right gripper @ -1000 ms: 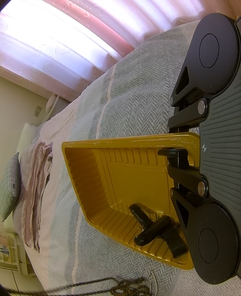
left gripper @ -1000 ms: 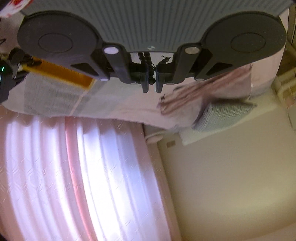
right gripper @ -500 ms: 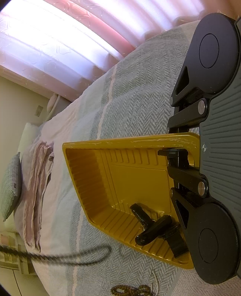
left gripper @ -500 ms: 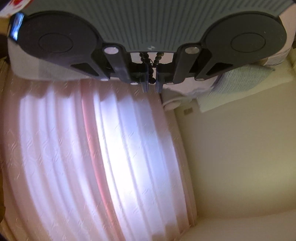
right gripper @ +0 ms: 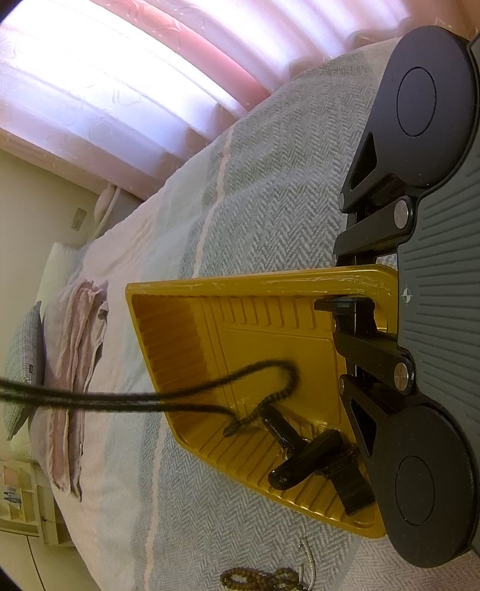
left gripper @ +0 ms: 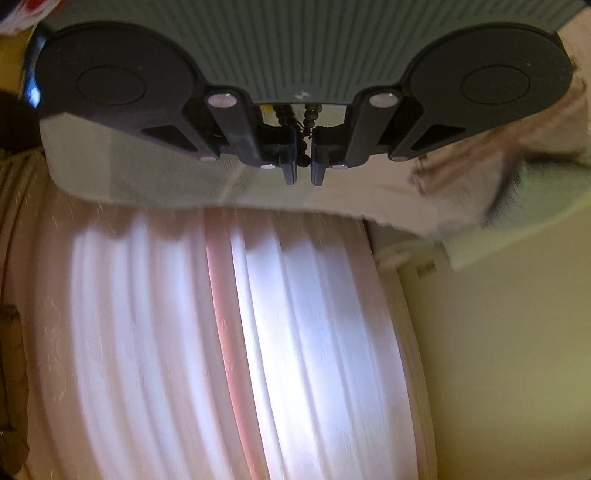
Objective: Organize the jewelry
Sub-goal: 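Lift the bead bracelets high and carry them over the tray, then lower the bead bracelets into the tray and open the left tool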
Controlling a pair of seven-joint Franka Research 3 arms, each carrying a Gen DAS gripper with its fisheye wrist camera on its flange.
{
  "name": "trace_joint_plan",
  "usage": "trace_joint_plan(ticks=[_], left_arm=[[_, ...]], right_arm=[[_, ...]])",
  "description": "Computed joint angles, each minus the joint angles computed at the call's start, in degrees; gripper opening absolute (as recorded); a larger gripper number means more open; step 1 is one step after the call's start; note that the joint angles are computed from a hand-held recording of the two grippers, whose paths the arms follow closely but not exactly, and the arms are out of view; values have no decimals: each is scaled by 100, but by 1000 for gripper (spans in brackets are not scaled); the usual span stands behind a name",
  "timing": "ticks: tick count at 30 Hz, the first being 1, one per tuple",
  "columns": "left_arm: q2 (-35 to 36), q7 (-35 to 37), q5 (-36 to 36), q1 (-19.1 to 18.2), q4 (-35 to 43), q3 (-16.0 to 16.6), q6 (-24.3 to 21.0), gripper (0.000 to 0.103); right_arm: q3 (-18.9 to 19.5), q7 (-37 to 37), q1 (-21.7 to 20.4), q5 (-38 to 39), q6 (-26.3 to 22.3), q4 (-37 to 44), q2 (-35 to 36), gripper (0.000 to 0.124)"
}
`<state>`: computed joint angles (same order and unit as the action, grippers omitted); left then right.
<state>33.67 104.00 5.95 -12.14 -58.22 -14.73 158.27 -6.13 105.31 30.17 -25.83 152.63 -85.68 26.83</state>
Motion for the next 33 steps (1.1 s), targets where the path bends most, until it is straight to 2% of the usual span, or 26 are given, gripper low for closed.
trace_joint_plan(ticks=[4,10,18,29,33], left_arm=[[408,-29,9,-107,370,45,-415,6],[730,-15,-60,-93,403,64,-792,6],[646,8,-153,8,-48,46,-945,6],[679,59,-215,8,-93,33,-1161,7],[706,139,-419,113,-77,-108,-1283,12]], right_arm=[[7,-31,-11,25,10,8,11,3],[39,-154,-41,105,-33,49,29,3],[47,-232,-54,215,-81,123,72,3],[39,-238,-50,252,-82,129,74,3],[36,-232,-49,257,-69,112,62,4]])
